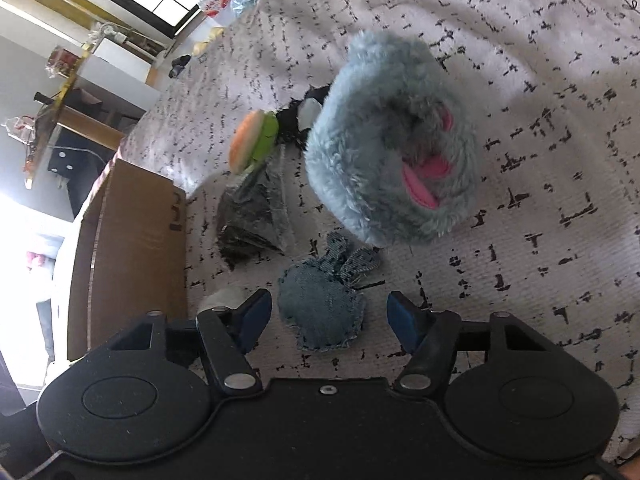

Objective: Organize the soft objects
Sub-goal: 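Grasp the blue-grey knitted plush with the right gripper while the left grasps the white cube, then carry both held items over the cardboard box and open the left gripper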

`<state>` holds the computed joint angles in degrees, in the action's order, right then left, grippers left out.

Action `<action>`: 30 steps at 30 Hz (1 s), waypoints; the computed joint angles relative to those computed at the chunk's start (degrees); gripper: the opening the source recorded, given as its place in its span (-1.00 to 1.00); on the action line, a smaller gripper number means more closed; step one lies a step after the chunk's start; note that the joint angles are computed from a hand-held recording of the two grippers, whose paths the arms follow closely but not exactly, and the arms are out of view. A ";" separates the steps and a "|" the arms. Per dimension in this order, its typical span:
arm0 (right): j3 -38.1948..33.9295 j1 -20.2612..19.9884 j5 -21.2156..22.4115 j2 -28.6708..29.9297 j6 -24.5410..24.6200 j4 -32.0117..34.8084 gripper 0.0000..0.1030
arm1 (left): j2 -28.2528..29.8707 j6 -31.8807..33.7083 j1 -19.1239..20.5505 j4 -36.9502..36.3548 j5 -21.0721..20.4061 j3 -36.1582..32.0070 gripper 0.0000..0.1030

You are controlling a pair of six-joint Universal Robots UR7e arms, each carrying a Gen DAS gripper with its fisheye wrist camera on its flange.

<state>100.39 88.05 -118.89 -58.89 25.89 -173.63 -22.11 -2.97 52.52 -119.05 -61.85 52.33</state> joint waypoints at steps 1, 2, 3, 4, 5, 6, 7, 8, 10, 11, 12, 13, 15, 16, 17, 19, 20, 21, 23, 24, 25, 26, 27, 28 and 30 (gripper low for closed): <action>-0.24 -0.01 -0.14 0.21 -0.07 0.26 0.24 | 0.16 0.00 0.12 0.25 -0.01 -0.16 0.14; -0.41 -0.01 -0.22 0.43 -0.53 -0.10 0.24 | 0.41 -0.10 0.22 0.57 0.02 -0.42 0.14; -0.53 0.01 -0.22 0.66 -1.02 -0.66 0.23 | 0.62 -0.19 0.30 0.74 0.09 -0.60 0.14; -0.57 0.09 -0.43 0.81 -1.43 -0.90 0.21 | 0.80 -0.08 0.37 0.61 0.07 -0.68 0.14; -0.63 0.21 -0.92 1.03 -1.93 -1.15 0.13 | 0.86 0.02 0.40 0.49 0.15 -0.61 0.10; -0.91 0.31 -1.46 1.33 -2.56 -1.17 -0.01 | 0.92 0.09 0.46 0.38 -0.03 -0.66 -0.04; -1.21 0.51 -2.25 1.65 -3.13 -1.06 -0.11 | 0.97 0.10 0.54 0.38 -0.48 -0.76 -0.13; -1.22 0.62 -2.69 1.74 -3.82 -1.21 -0.32 | 0.99 0.02 0.61 0.56 -0.96 -0.88 -0.17; -1.15 0.46 -2.08 1.70 -4.33 -1.69 -0.41 | 0.77 0.07 0.61 0.01 -1.38 -0.50 -0.18; -1.14 0.69 -2.74 1.87 -5.07 -2.15 -0.48 | 0.47 0.23 0.56 -0.42 -1.61 -0.06 -0.18; -1.15 0.94 -3.28 2.04 -6.07 -2.45 -0.52 | 0.18 0.44 0.48 -0.89 -1.81 0.38 -0.19; -1.09 1.16 -3.51 2.09 -7.05 -2.75 -0.55 | -0.25 0.68 0.37 -1.40 -1.81 1.00 -0.19; -0.27 1.45 -3.25 1.73 -8.15 -4.13 -0.65 | -0.99 0.83 0.16 -1.92 -1.88 1.89 -0.19; 0.04 1.62 -3.19 1.51 -8.35 -4.55 -0.67 | -1.43 0.87 0.06 -2.11 -2.03 2.36 -0.19; 0.26 1.86 -3.30 1.40 -8.60 -5.01 -0.70 | -1.94 1.16 -0.08 -2.53 -2.15 2.96 -0.19; 0.96 2.31 -3.53 0.99 -9.15 -6.30 -0.75 | -2.86 1.80 -0.33 -3.47 -2.19 4.03 -0.19; 1.37 2.61 -3.64 0.76 -9.41 -7.12 -0.75 | -3.36 1.93 -0.45 -3.81 -2.29 4.54 -0.19; 1.85 2.91 -3.88 0.45 -9.67 -7.86 -0.75 | -3.95 2.05 -0.57 -4.21 -2.40 5.17 -0.19; 2.70 3.50 -4.59 0.15 -10.19 -9.84 -0.75 | -5.16 2.37 -0.81 -5.00 -2.57 6.40 -0.19; 3.16 3.77 -5.02 -0.10 -10.16 -10.61 -0.75 | -5.70 2.48 -0.89 -5.30 -2.73 6.89 -0.19; 3.47 3.88 -5.08 -0.33 -9.76 -11.05 -0.76 | -6.19 2.58 -0.98 -5.54 -2.87 7.31 -0.19; 4.07 3.80 -4.18 -0.87 -8.43 -11.49 -0.76 | -6.76 2.71 -1.08 -5.72 -3.06 7.77 -0.19; 4.56 3.72 -3.15 -1.24 -7.72 -12.14 -0.76 | -7.34 2.89 -1.17 -5.94 -3.26 8.30 -0.19; 5.00 3.91 -2.67 -1.55 -7.97 -13.05 -0.76 | -7.87 3.12 -1.28 -6.20 -3.51 8.70 -0.19; 4.92 4.59 -3.21 -1.45 -9.19 -14.25 -0.76 | -8.78 3.63 -1.57 -7.01 -3.87 9.46 -0.19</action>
<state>105.31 92.64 -122.10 -60.34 16.70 -187.88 -30.89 0.66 50.95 -126.06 -65.72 61.79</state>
